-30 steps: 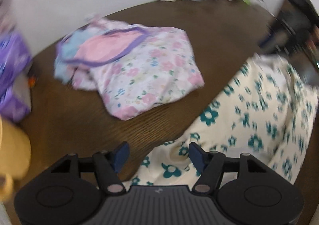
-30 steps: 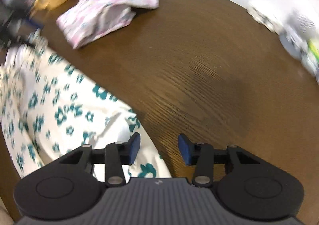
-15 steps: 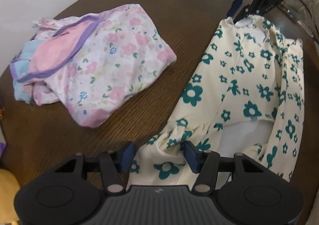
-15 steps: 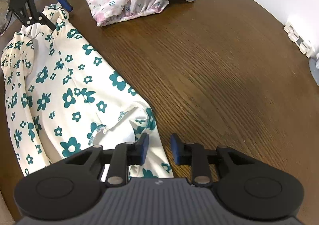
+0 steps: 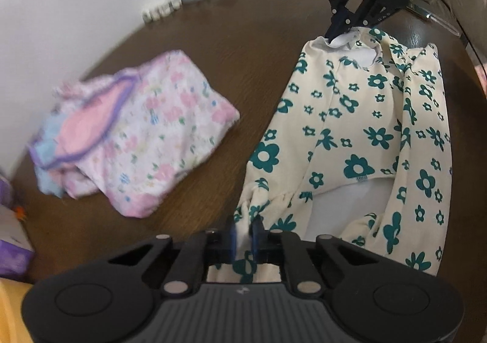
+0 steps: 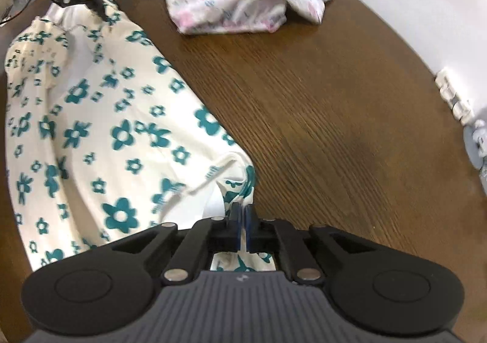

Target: Fold clothes

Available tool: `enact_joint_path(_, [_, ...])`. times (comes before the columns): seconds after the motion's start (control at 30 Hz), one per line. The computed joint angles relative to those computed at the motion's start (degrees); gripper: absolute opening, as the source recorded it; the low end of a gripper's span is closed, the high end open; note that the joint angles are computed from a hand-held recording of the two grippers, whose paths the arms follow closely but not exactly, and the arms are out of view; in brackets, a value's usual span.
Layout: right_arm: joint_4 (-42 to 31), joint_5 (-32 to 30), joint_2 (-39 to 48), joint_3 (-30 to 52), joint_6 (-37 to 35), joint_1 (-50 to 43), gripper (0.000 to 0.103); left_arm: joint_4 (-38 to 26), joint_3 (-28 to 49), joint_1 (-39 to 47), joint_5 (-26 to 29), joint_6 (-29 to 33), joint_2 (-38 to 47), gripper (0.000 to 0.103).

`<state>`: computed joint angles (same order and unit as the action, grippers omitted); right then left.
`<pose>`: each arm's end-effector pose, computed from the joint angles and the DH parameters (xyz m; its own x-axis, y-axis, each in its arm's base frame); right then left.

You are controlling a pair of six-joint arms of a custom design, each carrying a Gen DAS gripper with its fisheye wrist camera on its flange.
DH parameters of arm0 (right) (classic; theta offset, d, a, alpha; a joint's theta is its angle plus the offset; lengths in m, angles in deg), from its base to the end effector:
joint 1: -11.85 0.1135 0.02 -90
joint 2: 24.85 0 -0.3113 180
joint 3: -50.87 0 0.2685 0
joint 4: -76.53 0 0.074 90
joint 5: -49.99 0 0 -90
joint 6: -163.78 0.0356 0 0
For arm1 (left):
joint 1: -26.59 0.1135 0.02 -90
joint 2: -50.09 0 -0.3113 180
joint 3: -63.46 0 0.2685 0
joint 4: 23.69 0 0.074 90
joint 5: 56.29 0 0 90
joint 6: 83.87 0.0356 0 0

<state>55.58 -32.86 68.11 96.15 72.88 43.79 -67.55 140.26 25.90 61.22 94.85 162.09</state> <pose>0.2202 0.1320 0.1240 -0.7825 -0.5062 -0.3625 -0.4988 0.8582 -0.1216 0.3758 -0.0210 0.1437 0.0764 0.8859 -0.4576 0.9837 0.0080 0.1796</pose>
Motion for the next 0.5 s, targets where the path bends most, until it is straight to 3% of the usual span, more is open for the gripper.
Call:
enact_joint_path(0.13, [-1.9, 9.8, -5.9, -2.0, 3.4, 7.3, 0.002, 10.7, -11.4, 2.8, 4.4, 3.0, -8.8, 0.008])
enact_joint_path(0.23, [-6.8, 22.4, -9.1, -2.4, 8.9, 17.5, 0.001, 21.7, -22.5, 6.4, 9.2, 5.6, -16.3, 0.008])
enact_joint_path(0.33, [-14.9, 33.7, -9.9, -1.4, 19.0, 29.8, 0.001, 29.9, -31.8, 11.7, 14.4, 9.5, -21.2, 0.008])
enact_joint_path(0.5, [-30.2, 43.1, -0.4, 3.7, 39.9, 47.1, 0.001, 49.6, -46.0, 19.5, 19.9, 18.0, -20.7, 0.007])
